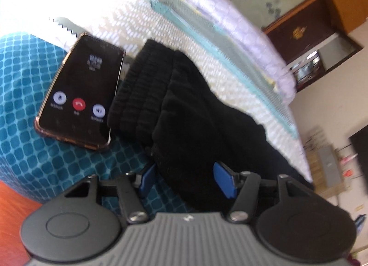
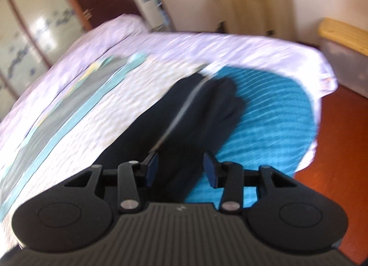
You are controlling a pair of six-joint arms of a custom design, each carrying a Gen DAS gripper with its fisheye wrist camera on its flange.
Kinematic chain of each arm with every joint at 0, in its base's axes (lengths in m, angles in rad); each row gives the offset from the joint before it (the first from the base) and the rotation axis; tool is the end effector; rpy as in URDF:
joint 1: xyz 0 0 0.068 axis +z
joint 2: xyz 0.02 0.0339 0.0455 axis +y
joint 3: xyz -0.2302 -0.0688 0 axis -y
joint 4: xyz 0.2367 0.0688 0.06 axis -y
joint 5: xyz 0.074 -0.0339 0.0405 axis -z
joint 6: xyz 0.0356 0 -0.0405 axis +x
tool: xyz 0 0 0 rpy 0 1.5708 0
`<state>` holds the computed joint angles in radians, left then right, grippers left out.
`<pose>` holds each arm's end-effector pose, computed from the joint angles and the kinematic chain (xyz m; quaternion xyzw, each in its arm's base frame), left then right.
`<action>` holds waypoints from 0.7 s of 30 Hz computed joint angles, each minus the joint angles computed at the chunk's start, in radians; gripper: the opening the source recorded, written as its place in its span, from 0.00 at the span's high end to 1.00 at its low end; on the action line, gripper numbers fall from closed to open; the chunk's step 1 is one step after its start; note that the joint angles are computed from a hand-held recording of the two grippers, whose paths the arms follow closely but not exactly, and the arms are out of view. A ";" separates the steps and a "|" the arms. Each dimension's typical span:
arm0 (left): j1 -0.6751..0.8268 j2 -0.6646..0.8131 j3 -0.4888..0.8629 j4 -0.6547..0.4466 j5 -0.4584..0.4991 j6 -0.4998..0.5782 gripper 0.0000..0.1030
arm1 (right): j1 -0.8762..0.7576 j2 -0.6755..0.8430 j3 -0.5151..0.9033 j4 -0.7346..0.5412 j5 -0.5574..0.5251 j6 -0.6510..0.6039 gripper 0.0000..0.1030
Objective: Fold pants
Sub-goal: 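Smooth the pants legs with the left gripper while the right gripper holds the waist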
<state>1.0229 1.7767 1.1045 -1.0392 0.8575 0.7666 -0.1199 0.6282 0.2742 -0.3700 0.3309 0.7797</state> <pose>0.1667 0.2216 0.1421 -0.1449 0.8961 -0.3093 0.2835 0.1547 -0.0303 0.1517 0.4519 0.7804 -0.0108 0.4320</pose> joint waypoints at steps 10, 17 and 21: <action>-0.034 -0.191 -0.104 0.022 -0.095 -0.100 0.45 | -0.592 0.243 -0.083 0.388 -0.540 -0.089 0.51; -0.068 -0.371 -0.135 -0.053 -0.114 -0.127 0.45 | -0.667 0.689 -0.028 0.812 -0.730 -0.029 0.47; -0.215 -0.477 -0.171 0.014 -0.139 -0.269 0.45 | -0.646 0.809 0.020 0.889 -0.747 -0.027 0.51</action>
